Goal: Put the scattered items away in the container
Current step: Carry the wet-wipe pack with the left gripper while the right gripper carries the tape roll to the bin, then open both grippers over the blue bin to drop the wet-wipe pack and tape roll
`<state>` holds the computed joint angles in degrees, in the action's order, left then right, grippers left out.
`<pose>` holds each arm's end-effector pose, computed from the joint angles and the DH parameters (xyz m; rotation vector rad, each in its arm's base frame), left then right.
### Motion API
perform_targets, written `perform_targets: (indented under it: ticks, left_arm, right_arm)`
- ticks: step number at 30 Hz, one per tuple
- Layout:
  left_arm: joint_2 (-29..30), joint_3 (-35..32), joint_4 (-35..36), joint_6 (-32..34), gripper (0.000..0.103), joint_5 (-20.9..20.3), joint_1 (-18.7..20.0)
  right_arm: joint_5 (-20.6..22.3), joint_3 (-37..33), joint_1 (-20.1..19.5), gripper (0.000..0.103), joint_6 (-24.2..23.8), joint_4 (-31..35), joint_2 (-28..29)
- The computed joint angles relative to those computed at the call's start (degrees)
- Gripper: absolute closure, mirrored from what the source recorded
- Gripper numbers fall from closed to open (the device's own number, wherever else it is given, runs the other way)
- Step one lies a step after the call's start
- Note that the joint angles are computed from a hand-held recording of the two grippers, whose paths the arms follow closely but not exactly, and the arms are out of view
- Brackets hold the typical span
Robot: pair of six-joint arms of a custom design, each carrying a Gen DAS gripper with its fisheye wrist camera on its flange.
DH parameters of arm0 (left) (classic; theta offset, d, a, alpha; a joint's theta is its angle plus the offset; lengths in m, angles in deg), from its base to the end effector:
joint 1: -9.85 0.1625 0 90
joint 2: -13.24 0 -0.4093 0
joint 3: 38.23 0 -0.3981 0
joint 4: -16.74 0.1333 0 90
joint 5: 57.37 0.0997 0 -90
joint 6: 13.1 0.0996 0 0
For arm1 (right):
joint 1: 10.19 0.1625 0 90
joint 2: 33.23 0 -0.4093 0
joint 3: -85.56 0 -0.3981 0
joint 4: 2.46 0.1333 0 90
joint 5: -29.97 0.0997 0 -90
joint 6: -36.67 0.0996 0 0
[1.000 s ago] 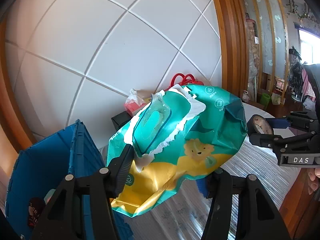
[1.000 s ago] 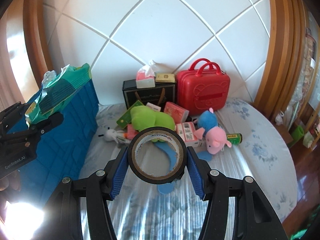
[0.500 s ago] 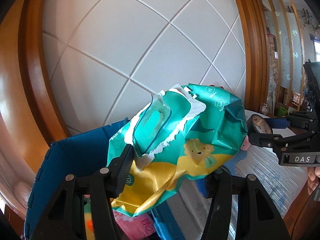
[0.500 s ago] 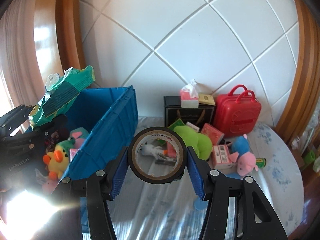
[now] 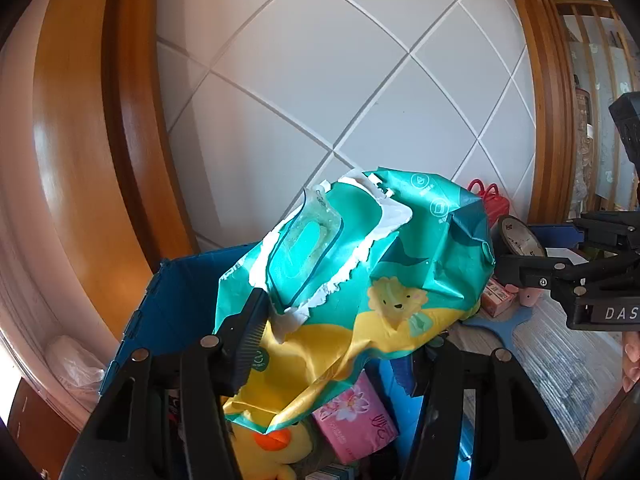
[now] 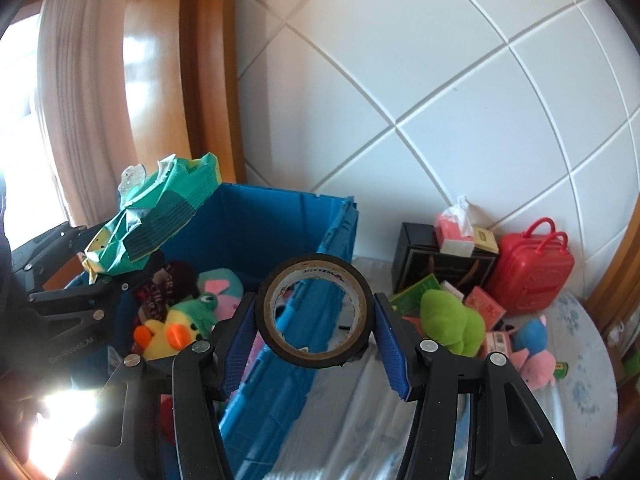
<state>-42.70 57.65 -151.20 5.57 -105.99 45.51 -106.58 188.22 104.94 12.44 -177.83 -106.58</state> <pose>-0.4194 -0.5460 0.2485 1.1966 2.1503 -1.0822 0.3002 -0.4964 0.4042 0.4409 -2.1140 1.1278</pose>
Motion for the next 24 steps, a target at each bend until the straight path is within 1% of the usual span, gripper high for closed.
perform_targets:
  ticks: [14, 19, 24]
  left_arm:
    - [-6.04, 2.02, -0.66, 2.24, 0.048, 2.03, 4.98]
    - [-7.60, 2.13, 0.42, 2.45, 0.048, 3.07, 6.96]
    - [-8.79, 2.21, 0.81, 2.42, 0.048, 3.73, 8.58]
  right_arm:
    - [2.93, -9.28, 3.83, 0.047, -0.64, 2.01, 12.09]
    - [3.83, -11.87, 4.44, 0.047, 0.23, 4.03, 15.52]
    - [4.68, -13.38, 4.66, 0.047, 1.60, 5.83, 17.58]
